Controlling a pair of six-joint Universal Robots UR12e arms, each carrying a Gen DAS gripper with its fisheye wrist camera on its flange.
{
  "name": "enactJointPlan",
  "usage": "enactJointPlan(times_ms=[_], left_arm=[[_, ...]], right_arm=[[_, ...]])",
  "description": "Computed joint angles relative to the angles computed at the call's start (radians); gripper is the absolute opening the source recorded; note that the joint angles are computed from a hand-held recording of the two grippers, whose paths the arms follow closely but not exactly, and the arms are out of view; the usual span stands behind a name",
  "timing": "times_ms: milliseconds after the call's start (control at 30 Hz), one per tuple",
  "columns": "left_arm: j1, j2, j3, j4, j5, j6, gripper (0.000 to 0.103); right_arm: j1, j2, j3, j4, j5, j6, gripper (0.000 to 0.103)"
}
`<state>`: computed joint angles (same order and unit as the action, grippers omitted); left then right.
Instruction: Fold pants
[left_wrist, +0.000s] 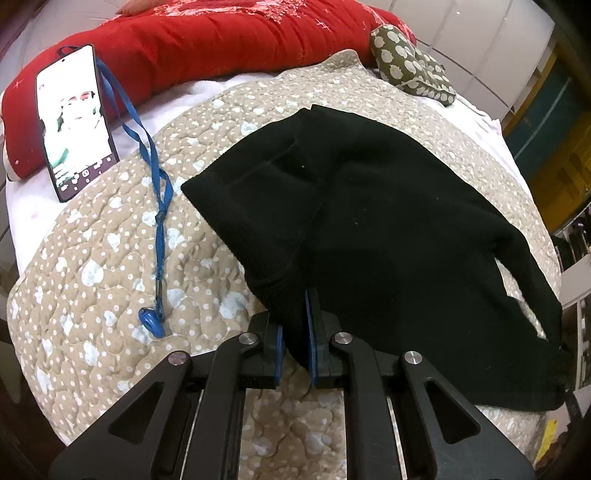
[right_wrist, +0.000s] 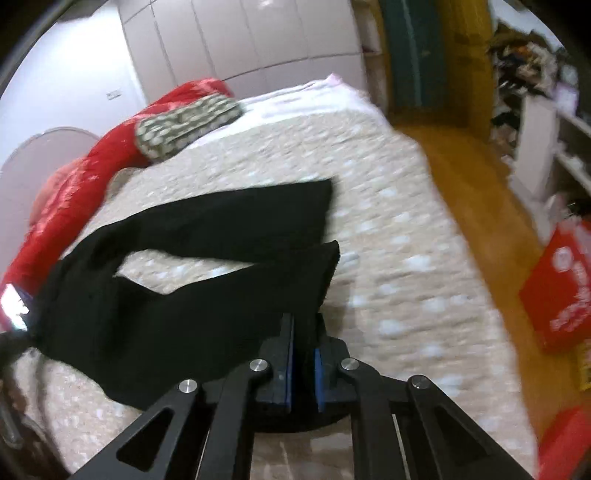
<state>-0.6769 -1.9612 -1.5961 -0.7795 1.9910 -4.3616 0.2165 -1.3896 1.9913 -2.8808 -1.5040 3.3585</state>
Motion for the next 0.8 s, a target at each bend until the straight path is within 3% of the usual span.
enactJointPlan(times_ms=[33, 133, 233, 300, 367, 467, 600, 800], left_arm=[[0.0, -0.002, 0.0, -0.003, -0.001, -0.004, 0.011], [-0.003, -0.006, 0.005, -0.02, 0.007, -0.014, 0.013], [-0.009, 0.004, 0.011, -0.052, 0.006, -0.012, 0.013], [-0.013, 0.018, 0.012, -0.075, 0.009, -0.01, 0.014], [-0.021, 0.034, 0.011, -0.089, 0.038, -0.014, 0.014], [-0.035, 0.05, 0.019, -0.13, 0.107, -0.031, 0.014], [-0.027, 0.051, 0.028, -0.118, 0.119, -0.002, 0.014], [0.017, -0.002, 0.076, -0.071, 0.051, 0.098, 0.014]], right_arm=[[0.002, -0.004, -0.001, 0.022, -0.046, -0.006, 0.008], [-0.003, 0.004, -0.007, 0.096, -0.066, -0.006, 0.008], [0.023, -0.004, -0.01, 0.08, -0.142, -0.037, 0.009], [0.029, -0.013, -0.01, 0.047, -0.152, -0.029, 0.01], [0.044, -0.005, -0.034, 0.012, -0.134, -0.037, 0.018], [0.054, 0.015, -0.065, -0.031, -0.011, -0.065, 0.039], [0.074, 0.087, -0.156, 0.013, 0.223, -0.115, 0.039], [0.15, 0.226, -0.37, 0.108, 0.275, -0.289, 0.04]])
